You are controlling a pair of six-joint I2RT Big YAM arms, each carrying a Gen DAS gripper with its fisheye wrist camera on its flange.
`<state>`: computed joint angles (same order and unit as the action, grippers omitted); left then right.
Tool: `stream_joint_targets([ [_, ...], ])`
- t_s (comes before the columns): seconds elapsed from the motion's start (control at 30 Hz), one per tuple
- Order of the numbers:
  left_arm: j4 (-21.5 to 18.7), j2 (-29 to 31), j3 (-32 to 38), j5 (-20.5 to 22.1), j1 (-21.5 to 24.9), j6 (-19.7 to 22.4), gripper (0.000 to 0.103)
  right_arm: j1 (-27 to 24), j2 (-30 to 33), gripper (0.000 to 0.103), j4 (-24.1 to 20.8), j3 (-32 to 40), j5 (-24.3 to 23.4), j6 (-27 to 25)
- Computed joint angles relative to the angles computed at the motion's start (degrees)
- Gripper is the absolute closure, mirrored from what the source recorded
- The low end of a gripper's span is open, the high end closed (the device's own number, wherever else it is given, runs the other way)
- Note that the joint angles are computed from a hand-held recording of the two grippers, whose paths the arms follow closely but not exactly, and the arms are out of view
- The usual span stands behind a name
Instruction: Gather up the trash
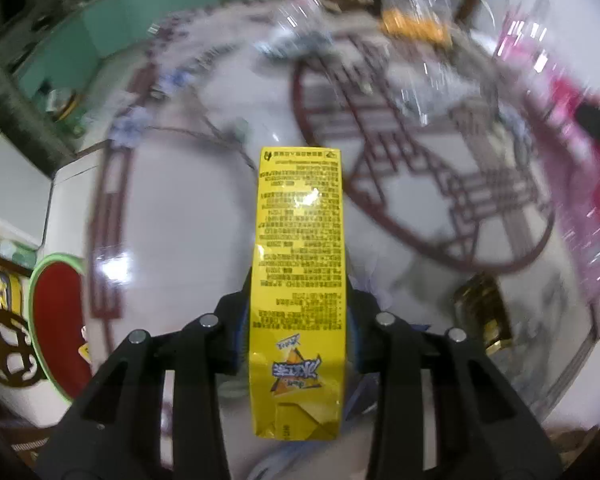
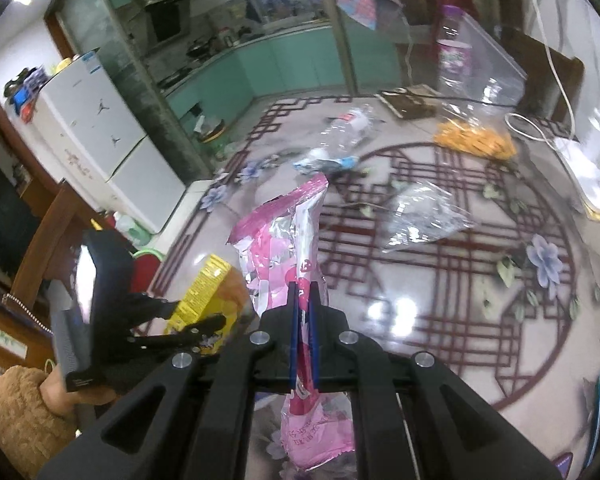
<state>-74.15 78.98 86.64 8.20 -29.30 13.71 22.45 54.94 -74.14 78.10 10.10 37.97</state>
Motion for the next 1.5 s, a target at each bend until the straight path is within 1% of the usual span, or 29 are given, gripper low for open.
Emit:
stream_joint_targets([
  [0.1,-0.3,-1.5,1.8,1.1,2.0,-4.6,0.067,1.6,1.1,0.099,0.8,0.8,0.3,0.2],
  [0.17,-1.0,-2.3,2.9,2.7,3.7,-7.5,0.067,2.6,1.9,0.099,1.3,1.4,0.4,0.4],
  [0.23,-1.2,-3.4,3.2,4.5,5.5,-8.9,0.068,3.6,2.7,0.099,1.9,1.9,0.6,0.7],
  [0.4,-0.6,-5.1,4.7,5.3,9.4,-10.0,0.067,6.8,5.8,0.099,2.7,4.7,1.7,1.2],
  [0.47,-1.1,-5.3,5.5,4.9,11.2,-10.0,0.067,7.8,7.2,0.099,3.0,5.9,1.9,1.1],
  [0.53,-1.3,-5.4,5.9,5.3,13.0,-10.0,0.067,9.3,9.1,0.099,3.2,7.5,2.1,1.0],
  [0.8,-1.2,-4.8,6.8,7.8,20.0,-7.5,0.067,12.9,15.7,0.099,3.3,13.2,3.0,1.1],
  [0.9,-1.3,-4.0,8.1,7.0,21.9,-5.9,0.067,13.9,18.1,0.099,3.2,15.5,3.4,1.3],
  [0.97,-1.2,-3.6,8.8,7.4,23.3,-5.1,0.067,14.8,19.6,0.099,3.1,17.1,3.9,1.6],
  [1.27,-2.0,-0.6,12.3,12.1,29.5,0.4,0.067,17.8,26.2,0.099,1.8,23.8,6.2,3.8],
  [1.5,-3.1,1.8,14.3,14.6,33.4,3.6,0.067,19.7,31.3,0.099,0.8,29.2,7.2,4.7],
])
